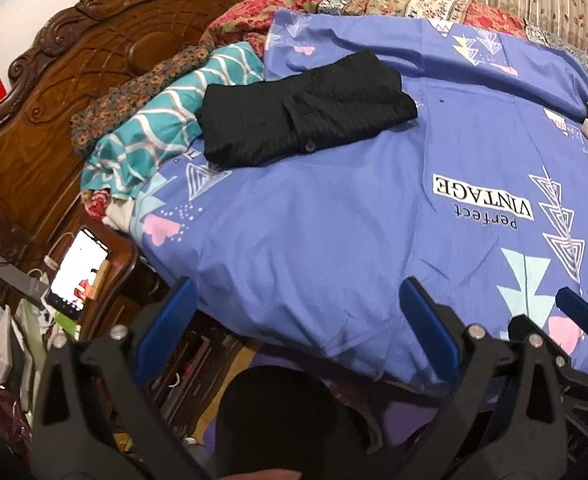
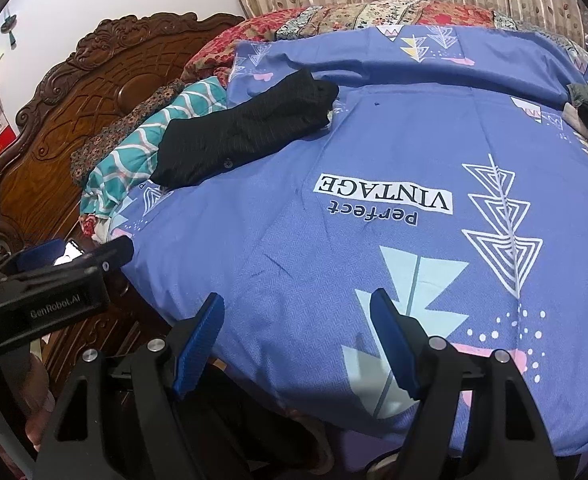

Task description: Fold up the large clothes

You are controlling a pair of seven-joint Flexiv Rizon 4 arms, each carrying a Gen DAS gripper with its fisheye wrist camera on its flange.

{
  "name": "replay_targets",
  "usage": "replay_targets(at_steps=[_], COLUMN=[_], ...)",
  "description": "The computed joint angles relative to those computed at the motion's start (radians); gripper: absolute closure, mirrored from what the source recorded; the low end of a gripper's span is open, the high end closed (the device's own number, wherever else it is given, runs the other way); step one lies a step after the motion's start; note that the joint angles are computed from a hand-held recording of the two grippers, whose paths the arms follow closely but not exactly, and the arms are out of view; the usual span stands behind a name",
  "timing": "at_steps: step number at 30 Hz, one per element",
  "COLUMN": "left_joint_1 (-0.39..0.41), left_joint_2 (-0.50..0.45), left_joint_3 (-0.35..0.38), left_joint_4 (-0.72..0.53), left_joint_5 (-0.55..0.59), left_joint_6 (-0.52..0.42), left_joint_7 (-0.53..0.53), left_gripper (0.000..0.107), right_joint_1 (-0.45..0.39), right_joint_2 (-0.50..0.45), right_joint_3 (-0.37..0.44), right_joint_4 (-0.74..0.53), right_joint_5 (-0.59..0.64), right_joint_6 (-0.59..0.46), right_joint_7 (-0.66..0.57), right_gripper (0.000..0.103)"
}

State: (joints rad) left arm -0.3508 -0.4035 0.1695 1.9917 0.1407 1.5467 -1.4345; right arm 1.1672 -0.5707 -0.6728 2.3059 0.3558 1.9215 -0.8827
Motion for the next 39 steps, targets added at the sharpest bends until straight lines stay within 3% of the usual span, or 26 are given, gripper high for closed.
replay_targets(at_steps=[11,39], left_joint_1=[0.063,0.073], left_joint_2=[0.005,-0.004], left_joint_3=[-0.077,-0.110], left_joint_4=[0.022,0.048], left_joint_5=[-0.047,-0.058], left_joint_6=[-0.053,-0.097], left_joint_7=[0.057,0.112], left_gripper=[0.010,0.010], right_joint_1=[-0.020,-0.042], right_joint_2=[0.001,-0.002], right_joint_3=[0.022,0.029], right_joint_4=[-0.004,0.005], right_joint_5=[-0.011,-0.044], right_joint_6=[-0.015,-0.032], right_joint_7=[0.027,0.090], right_gripper=[0.011,0.011])
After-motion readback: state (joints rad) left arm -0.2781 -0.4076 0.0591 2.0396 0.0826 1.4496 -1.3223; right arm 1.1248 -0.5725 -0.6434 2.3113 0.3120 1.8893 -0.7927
